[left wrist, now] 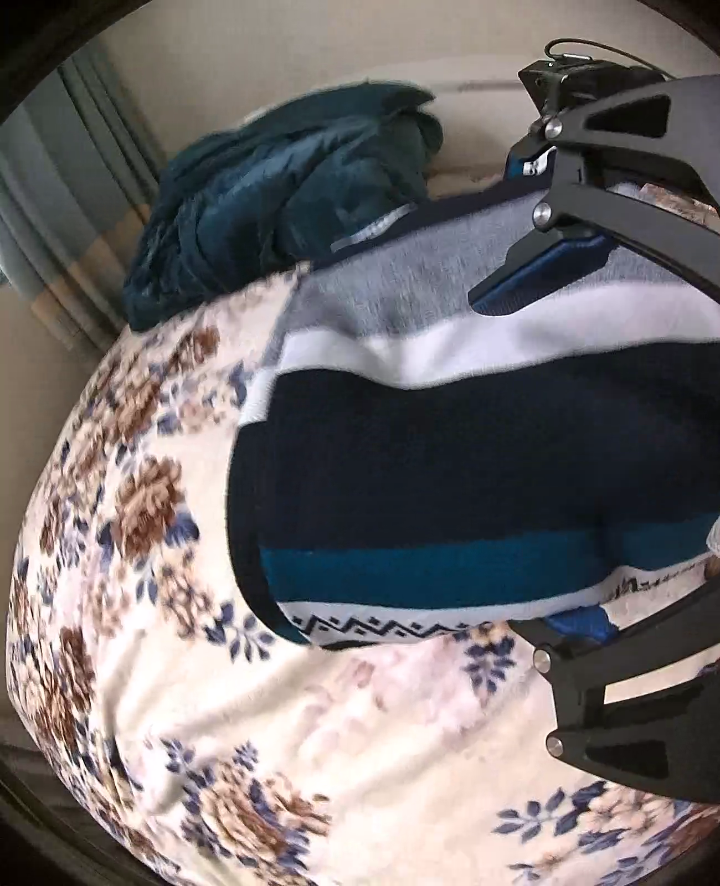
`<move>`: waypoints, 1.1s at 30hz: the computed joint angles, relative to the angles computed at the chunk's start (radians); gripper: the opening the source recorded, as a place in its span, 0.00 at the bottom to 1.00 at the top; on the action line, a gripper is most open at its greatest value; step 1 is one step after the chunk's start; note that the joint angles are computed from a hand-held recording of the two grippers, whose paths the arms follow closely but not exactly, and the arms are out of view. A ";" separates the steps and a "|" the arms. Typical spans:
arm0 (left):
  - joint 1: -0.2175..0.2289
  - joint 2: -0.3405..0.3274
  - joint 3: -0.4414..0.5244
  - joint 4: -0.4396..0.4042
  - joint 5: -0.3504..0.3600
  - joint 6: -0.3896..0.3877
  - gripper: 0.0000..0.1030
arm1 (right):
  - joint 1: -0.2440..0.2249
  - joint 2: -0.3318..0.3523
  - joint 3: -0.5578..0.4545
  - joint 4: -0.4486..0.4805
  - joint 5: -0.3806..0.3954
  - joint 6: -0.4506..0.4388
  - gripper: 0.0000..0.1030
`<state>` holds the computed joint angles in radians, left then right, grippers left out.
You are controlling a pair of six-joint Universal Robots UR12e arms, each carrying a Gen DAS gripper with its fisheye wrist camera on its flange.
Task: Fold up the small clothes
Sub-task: 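Lower the sweater onto the beige clothes stack and open both tools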
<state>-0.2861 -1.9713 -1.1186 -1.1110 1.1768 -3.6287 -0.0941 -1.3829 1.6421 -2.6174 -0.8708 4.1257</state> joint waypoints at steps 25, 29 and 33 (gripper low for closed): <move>-0.067 0.003 0.082 -0.032 0.308 0.024 0.85 | 0.032 -0.067 -0.055 0.309 -0.180 -0.271 0.64; -0.134 0.019 0.116 -0.073 0.514 0.070 0.85 | 0.092 -0.083 -0.162 0.525 -0.477 -0.467 0.93; -0.196 0.059 0.108 -0.104 0.656 0.061 0.85 | 0.159 -0.099 -0.221 0.582 -0.757 -0.638 1.00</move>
